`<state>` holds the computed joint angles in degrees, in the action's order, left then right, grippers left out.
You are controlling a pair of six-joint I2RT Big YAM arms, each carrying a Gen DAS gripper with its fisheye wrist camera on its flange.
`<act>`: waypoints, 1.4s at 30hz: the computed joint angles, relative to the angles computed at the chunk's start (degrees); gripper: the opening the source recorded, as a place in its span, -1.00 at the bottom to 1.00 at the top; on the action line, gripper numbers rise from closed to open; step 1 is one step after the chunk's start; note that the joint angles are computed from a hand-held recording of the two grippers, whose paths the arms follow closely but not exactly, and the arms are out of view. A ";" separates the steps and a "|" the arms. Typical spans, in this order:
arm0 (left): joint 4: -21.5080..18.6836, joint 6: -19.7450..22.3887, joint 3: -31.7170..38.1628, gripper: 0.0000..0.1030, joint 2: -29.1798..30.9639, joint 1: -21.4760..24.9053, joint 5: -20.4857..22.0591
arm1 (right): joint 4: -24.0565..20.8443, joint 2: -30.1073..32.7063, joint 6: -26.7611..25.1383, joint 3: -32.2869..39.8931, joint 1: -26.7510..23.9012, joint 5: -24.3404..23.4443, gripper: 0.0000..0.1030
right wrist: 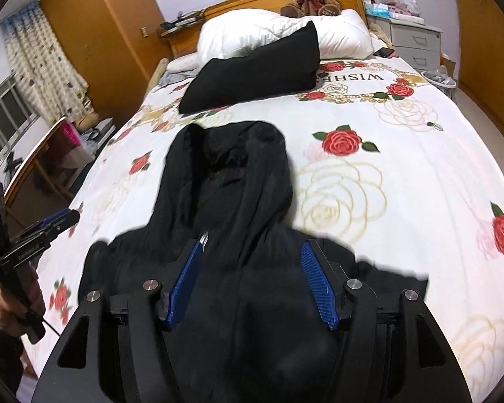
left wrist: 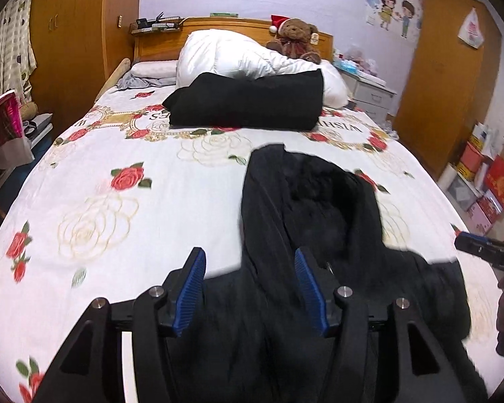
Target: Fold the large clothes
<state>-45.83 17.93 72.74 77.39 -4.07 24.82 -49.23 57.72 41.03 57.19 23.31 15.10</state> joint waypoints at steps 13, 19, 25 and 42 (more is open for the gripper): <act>6.22 -6.78 14.64 0.12 20.35 -10.78 -8.90 | 14.31 18.72 -5.16 6.08 -18.03 -13.43 0.20; 3.03 -9.29 19.05 -0.01 27.77 -12.27 -10.05 | 13.16 28.24 -3.94 10.92 -19.67 -17.71 -0.54; 4.95 -6.28 15.63 -0.88 24.91 -12.77 -8.77 | 11.54 26.99 -8.04 12.00 -17.58 -16.00 -0.92; -1.97 9.21 -8.21 -0.90 -11.11 2.51 11.84 | 0.21 -2.61 -1.23 1.49 9.15 3.68 -0.92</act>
